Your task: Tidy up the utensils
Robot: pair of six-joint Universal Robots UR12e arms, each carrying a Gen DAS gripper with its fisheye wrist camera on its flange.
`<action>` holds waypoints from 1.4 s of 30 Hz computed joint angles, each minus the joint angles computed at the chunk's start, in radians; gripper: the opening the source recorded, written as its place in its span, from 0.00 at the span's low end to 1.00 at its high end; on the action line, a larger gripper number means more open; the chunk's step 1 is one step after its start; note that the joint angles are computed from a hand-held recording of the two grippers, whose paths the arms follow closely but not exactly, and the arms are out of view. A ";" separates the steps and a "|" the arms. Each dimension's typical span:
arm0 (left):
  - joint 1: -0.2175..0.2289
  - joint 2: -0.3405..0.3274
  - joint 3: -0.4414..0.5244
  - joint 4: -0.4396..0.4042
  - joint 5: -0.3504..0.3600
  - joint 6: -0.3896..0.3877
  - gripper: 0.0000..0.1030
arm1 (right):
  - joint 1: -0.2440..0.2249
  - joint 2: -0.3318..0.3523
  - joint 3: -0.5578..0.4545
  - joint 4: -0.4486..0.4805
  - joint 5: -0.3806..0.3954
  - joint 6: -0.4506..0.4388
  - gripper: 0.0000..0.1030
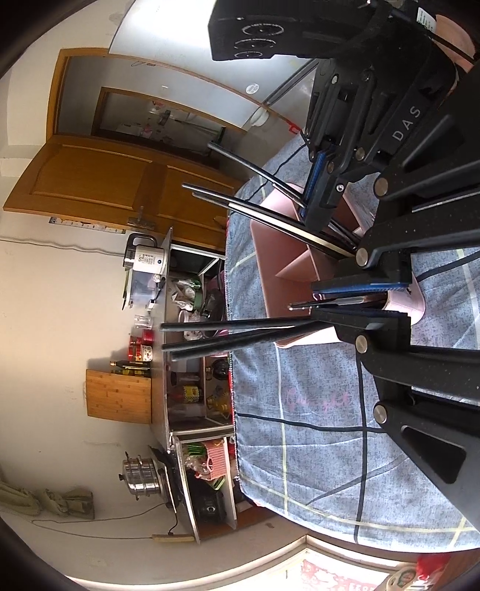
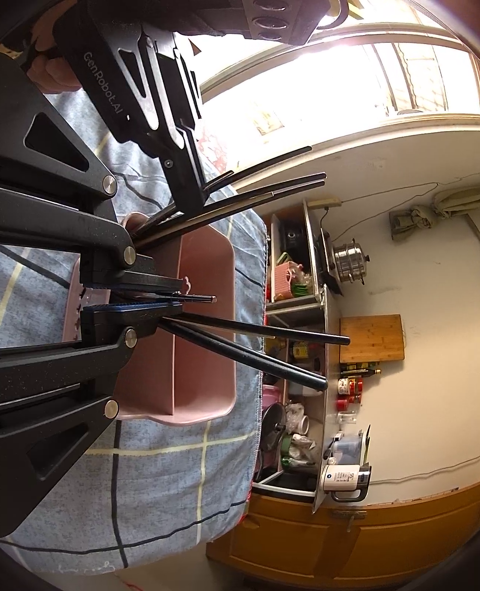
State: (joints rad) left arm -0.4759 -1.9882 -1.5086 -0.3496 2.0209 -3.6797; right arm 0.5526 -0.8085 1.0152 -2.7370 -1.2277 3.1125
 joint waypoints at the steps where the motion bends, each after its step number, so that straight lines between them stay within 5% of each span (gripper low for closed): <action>1: -0.001 0.002 -0.002 0.006 0.000 0.000 0.09 | 0.000 -0.002 0.002 -0.001 -0.003 -0.002 0.05; 19: -0.076 0.051 -0.024 0.052 0.139 -0.002 0.23 | -0.015 -0.112 0.153 -0.164 -0.004 0.024 0.10; 42: -0.231 0.054 -0.074 -0.027 0.330 -0.176 0.27 | -0.022 -0.295 0.496 -0.334 -0.047 0.027 0.18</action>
State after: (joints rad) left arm -0.7072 -1.9339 -1.5827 -0.3762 2.3505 -3.8559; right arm 0.5308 -1.1031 1.5114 -3.0715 -1.2748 3.1397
